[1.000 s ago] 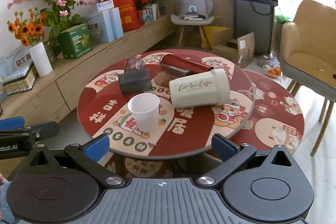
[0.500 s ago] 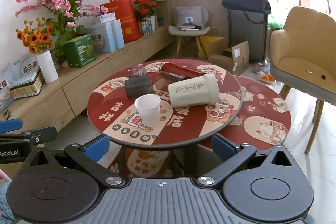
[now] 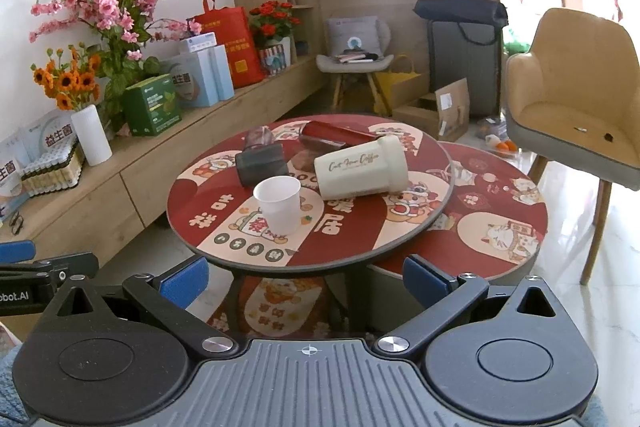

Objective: Flip cup upright

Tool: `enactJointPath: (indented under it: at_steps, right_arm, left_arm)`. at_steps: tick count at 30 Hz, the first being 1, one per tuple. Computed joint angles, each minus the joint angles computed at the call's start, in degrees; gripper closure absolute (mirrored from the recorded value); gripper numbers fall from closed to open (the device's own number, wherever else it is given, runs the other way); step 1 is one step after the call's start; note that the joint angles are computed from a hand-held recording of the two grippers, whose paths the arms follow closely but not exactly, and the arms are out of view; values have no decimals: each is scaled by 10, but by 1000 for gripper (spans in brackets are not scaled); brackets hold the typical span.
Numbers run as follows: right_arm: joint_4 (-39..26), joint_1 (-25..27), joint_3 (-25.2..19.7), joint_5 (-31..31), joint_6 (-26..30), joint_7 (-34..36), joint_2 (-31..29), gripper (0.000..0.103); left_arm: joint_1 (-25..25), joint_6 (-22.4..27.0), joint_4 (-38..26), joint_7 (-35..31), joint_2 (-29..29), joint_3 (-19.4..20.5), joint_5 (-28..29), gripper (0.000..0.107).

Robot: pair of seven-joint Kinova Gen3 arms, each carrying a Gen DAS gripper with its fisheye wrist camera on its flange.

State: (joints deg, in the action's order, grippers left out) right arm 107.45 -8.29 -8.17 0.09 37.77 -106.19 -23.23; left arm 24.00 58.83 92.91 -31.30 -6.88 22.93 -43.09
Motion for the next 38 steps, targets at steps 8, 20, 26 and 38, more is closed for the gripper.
enactJointPath:
  at_steps: [8,20,26,38]
  right_arm:
    - [0,1,-2,2,0,-4,0,0]
    - [-1,10,-13,20,1,-19,8,0]
    - [0,9,-14,24,0,-24,9,0]
    - [1,7,-9,23,-2,-22,9,0]
  left_arm:
    - [11,25,-12,10,12,5,-15,5]
    - [32,56,-20,23,19,0,-42,5]
    - [41,69,-25,28,24,-2,-51,5]
    - [56,85,-28,37,27,-5,-70,5]
